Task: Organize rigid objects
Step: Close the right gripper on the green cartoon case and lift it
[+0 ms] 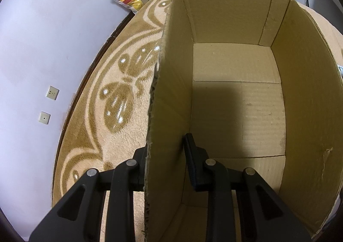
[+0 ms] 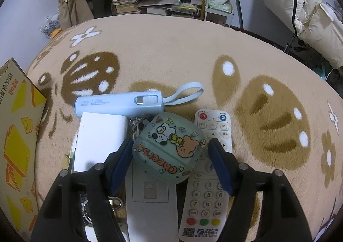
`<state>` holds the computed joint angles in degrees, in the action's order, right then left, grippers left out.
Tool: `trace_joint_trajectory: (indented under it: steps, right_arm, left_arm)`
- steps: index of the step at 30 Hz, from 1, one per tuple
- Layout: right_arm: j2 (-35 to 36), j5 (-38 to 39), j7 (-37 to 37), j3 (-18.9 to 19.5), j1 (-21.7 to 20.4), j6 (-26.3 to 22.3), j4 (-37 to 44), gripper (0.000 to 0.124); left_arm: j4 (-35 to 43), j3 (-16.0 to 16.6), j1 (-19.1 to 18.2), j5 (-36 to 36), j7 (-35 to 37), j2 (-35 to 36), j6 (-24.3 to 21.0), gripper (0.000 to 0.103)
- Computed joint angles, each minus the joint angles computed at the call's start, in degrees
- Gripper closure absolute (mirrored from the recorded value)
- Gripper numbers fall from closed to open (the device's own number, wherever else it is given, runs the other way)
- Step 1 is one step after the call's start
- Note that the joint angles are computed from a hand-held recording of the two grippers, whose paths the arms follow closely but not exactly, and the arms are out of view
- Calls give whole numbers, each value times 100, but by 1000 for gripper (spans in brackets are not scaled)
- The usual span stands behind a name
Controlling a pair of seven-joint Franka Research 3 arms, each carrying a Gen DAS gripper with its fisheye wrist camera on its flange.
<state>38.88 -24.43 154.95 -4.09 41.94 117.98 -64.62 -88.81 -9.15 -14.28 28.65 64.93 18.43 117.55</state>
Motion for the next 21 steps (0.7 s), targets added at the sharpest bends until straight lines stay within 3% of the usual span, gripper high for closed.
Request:
trace_joint_trajectory:
  steps: [5, 21]
  right_arm:
    - [-3, -6, -2, -5, 6, -31, 6, 58]
    - [-254, -307, 242, -47, 83, 316, -288, 58]
  left_arm:
    - [-14, 2, 13, -18, 14, -13, 8, 77]
    - [-4, 1, 25, -40, 29, -16, -17, 77]
